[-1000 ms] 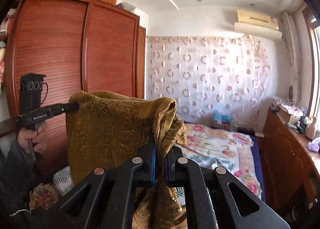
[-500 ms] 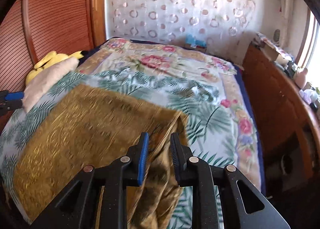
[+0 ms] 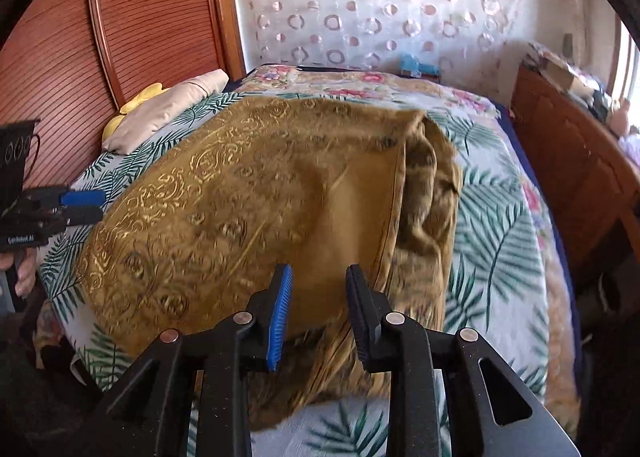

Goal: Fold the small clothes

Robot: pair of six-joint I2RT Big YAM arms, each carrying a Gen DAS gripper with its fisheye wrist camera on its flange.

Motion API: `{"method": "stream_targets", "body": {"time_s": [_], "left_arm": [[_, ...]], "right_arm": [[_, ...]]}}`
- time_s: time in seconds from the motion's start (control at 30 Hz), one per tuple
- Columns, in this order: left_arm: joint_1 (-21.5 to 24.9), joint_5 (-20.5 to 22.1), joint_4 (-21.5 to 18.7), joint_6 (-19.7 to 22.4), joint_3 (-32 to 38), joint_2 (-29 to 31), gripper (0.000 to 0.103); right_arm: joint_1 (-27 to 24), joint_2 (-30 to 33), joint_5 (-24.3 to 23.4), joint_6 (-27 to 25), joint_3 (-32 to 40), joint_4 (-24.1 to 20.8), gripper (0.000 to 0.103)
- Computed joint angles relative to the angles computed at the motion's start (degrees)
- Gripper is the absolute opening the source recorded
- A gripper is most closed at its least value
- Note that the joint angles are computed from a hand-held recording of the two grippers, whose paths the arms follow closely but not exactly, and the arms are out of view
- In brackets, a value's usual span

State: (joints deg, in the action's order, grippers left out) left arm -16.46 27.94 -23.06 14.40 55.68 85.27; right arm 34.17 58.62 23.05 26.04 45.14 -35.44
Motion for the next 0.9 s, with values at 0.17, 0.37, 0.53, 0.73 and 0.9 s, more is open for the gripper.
{"method": "stream_targets", "body": {"time_s": [0.17,0.37,0.53,0.73,0.9], "left_arm": [[-0.2,0.5,-0.8,-0.1,-0.9,-0.1,0.044],[0.0,3.4,-1.3,-0.2,-2.4,-0.2,0.022],[1.5,4.9,-0.7,0.4,-5.3,-4.2,0.006],[1.9,5.2,-1.4,1.6,-6.7,-6.9,0.002],[2.3,5.2,-1.4,1.3,-6.0,-6.4,0.002]], "right_arm": [[2.4,-2.8,1.3,2.0,-1.0,-1.7,0.021],[4.1,-6.4,4.2,3.2,-3.9,0.8,0.003],[4.7,-6.2,5.4,3.2,-3.9,-0.1,0.003],[4.7,-2.8,6.0,2.9,-2.9,1.2,0.003],[6.5,-1.1,9.3,2.3,-2.3,2.6,0.012]]}}
